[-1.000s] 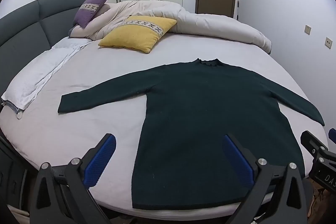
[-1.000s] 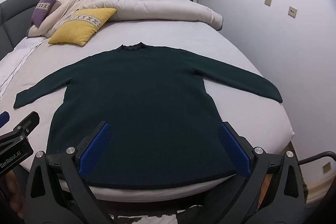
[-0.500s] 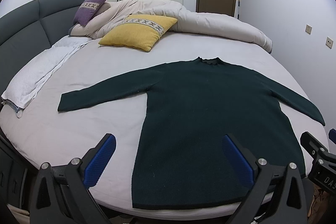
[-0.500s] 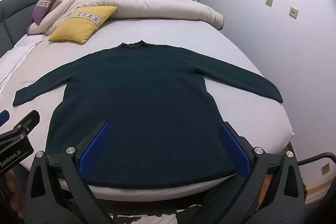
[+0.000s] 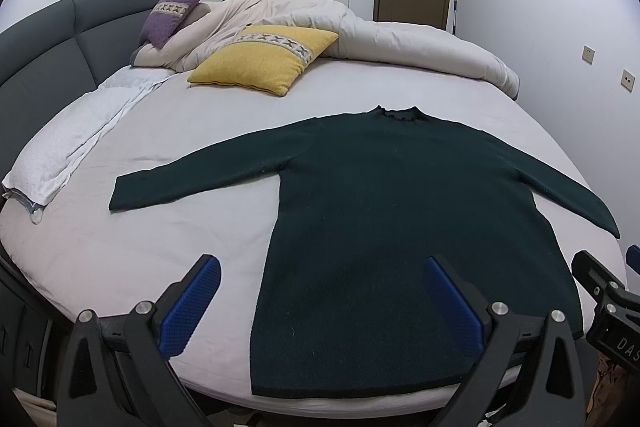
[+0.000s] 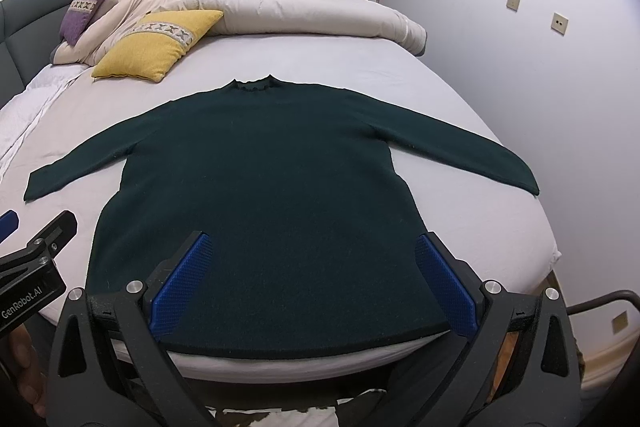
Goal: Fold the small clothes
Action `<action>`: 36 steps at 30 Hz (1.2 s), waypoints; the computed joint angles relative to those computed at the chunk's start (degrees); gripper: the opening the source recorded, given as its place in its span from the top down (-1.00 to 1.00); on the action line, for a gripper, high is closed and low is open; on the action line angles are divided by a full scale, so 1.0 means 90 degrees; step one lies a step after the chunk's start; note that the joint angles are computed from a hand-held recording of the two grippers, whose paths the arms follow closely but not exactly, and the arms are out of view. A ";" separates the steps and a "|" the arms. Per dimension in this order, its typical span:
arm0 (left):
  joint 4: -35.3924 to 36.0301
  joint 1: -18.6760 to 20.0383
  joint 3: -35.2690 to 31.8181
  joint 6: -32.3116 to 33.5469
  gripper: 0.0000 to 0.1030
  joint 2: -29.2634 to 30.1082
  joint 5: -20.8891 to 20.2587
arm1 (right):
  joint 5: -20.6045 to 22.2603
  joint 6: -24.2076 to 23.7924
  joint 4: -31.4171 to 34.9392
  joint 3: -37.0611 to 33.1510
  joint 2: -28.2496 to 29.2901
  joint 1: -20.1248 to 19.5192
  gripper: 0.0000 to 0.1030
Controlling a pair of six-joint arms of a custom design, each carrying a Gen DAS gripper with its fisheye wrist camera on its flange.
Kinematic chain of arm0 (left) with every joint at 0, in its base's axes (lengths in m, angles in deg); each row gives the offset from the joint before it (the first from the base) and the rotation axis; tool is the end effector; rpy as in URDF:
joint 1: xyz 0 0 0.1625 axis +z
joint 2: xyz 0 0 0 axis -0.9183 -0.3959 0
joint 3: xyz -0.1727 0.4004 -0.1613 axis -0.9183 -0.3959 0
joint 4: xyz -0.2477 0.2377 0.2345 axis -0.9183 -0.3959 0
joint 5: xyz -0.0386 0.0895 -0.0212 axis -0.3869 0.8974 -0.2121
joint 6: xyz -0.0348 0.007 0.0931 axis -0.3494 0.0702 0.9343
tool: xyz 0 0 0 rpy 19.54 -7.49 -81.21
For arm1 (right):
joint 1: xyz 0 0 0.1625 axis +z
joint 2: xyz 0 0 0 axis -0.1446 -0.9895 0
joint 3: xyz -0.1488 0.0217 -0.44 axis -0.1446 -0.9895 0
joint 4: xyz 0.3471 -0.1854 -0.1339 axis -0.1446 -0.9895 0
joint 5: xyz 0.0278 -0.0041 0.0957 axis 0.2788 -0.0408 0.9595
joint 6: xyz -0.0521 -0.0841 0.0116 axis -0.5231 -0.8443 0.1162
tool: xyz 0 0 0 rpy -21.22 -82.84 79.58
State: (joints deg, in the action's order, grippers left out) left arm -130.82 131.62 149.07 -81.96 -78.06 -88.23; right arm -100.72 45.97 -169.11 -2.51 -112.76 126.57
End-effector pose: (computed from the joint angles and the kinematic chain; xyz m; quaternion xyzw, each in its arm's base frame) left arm -0.0713 -0.6946 0.3888 -0.1279 0.7567 -0.4615 0.4451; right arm 0.4241 -0.6282 0.1747 0.3515 -0.8533 0.2573 0.2865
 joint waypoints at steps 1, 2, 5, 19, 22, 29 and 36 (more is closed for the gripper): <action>0.0000 0.0000 0.0005 -0.0003 -1.00 -0.0002 -0.0001 | -0.0012 0.0003 0.0006 -0.0003 0.0002 0.0003 -0.99; -0.0001 -0.0002 0.0022 -0.0013 -1.00 -0.0008 0.0000 | -0.0017 0.0008 0.0004 0.0005 0.0000 0.0005 -0.99; 0.0026 0.0000 -0.0005 -0.0022 -1.00 0.0001 0.0002 | -0.0022 0.0008 -0.0008 0.0019 0.0004 0.0004 -0.99; 0.0111 0.0001 -0.0003 -0.0097 -1.00 -0.0003 -0.0001 | -0.0025 0.0015 -0.0022 0.0054 0.0007 -0.0002 -0.99; 0.0119 0.0002 -0.0008 -0.0104 -1.00 -0.0001 0.0002 | -0.0027 0.0012 -0.0026 0.0055 0.0009 -0.0003 -0.99; 0.0141 0.0000 -0.0001 -0.0129 -1.00 -0.0006 -0.0001 | -0.0033 0.0013 -0.0073 0.0110 0.0012 -0.0003 -0.99; 0.0180 0.0001 -0.0015 -0.0155 -1.00 -0.0003 0.0004 | -0.0044 0.0007 -0.0084 0.0103 0.0039 -0.0004 -0.99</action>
State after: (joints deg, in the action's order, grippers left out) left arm -129.20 131.63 148.93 -83.35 -78.09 -88.20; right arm -101.11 46.04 -169.87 -1.59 -112.41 126.53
